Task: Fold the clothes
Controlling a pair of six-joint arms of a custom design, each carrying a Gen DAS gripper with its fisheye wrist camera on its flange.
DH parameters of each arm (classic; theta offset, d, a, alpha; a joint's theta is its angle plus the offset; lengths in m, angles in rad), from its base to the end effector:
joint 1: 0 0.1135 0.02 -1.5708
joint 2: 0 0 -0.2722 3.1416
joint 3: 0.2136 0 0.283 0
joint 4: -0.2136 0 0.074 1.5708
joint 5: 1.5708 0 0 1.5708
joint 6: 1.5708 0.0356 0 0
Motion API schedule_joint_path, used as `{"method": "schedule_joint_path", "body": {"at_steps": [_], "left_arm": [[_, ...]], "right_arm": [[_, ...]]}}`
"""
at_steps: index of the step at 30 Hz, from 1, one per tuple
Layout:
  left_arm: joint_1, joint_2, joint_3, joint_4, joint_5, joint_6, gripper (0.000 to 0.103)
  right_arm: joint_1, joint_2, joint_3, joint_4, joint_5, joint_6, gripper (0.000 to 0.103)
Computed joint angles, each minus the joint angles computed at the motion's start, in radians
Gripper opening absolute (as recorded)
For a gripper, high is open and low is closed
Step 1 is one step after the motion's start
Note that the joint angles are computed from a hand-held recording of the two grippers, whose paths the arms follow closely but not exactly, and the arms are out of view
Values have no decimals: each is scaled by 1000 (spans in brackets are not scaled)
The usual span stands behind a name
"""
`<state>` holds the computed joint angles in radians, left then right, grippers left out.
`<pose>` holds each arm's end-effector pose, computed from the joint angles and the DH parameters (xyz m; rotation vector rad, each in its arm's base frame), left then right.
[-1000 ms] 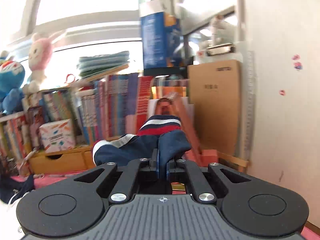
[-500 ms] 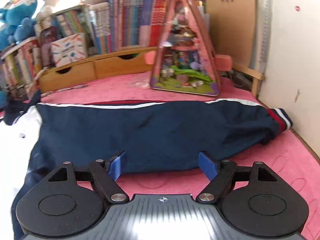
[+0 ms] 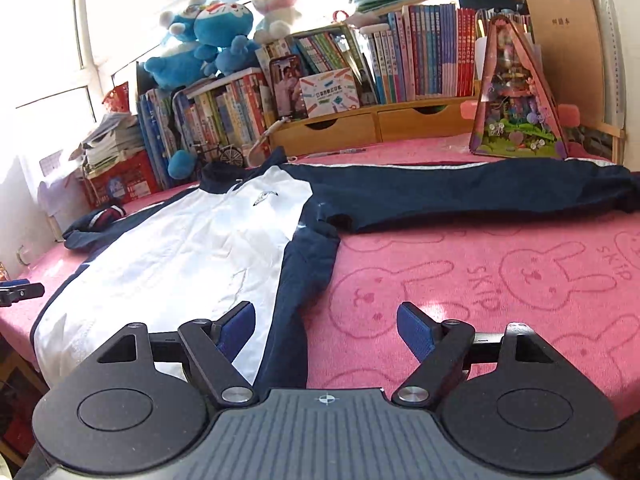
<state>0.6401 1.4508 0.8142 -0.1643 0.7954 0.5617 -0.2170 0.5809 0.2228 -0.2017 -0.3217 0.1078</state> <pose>0.2673 0.1673 0.1965 0.2718 2.0892 -0.2439 0.1624 -0.0243 0.1649 0.1536 2.1053 0.2771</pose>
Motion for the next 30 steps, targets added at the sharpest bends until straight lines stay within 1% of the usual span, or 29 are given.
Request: {"method": "schedule_joint_path", "body": {"at_steps": [2,3,5,6,8,9,11,13,14,16,17,19,20,21,22,23,24,25,27,28,29,30], "left_arm": [[79,-9,-17,-89,84,72,103],[116,-6,-19,-141,120,116,103],[156,24,-7,-225,153,188,103],[163,38,-7,-239,150,203,103],[164,63,-13,-229,129,206,103],[159,81,-9,-229,118,203,103],[149,121,4,-232,96,196,103],[132,193,54,-285,98,198,103],[123,239,92,-334,108,205,103],[112,362,196,-486,153,248,103],[104,401,224,-516,168,235,103],[94,435,234,-499,188,177,103],[95,436,227,-482,202,163,102],[102,425,214,-477,217,174,92],[115,411,204,-498,237,215,80],[131,390,198,-538,251,267,55],[146,355,183,-548,251,286,47],[167,347,195,-590,273,324,44],[207,341,229,-684,316,401,43],[219,361,267,-740,341,419,42],[229,383,307,-786,363,431,41],[238,398,340,-815,381,431,41]], "right_arm": [[-33,-108,-44,-86,-60,26,73],[-39,-179,-68,-127,-77,24,72],[-51,-329,-107,-232,-114,15,72],[-50,-368,-108,-283,-130,-2,72],[-48,-435,-108,-377,-161,-36,72],[-39,-442,-107,-397,-165,-47,72],[28,-487,-117,-444,-104,-55,73],[97,-455,-129,-423,-28,-53,73],[119,-421,-139,-388,-8,-46,73],[139,-319,-162,-275,-2,-18,73],[147,-265,-174,-207,-6,3,73],[141,-137,-187,-66,-39,43,73],[140,-52,-185,14,-65,72,67],[142,-12,-182,47,-84,91,46],[162,-14,-179,45,-73,114,42],[182,-25,-176,34,-60,133,39],[191,-65,-174,-8,-65,136,27],[162,-110,-173,-59,-138,135,22],[85,-169,-176,-131,-314,143,21],[47,-187,-178,-157,-403,148,21],[35,-205,-176,-184,-454,147,21],[43,-204,-168,-199,-453,140,21]]}}
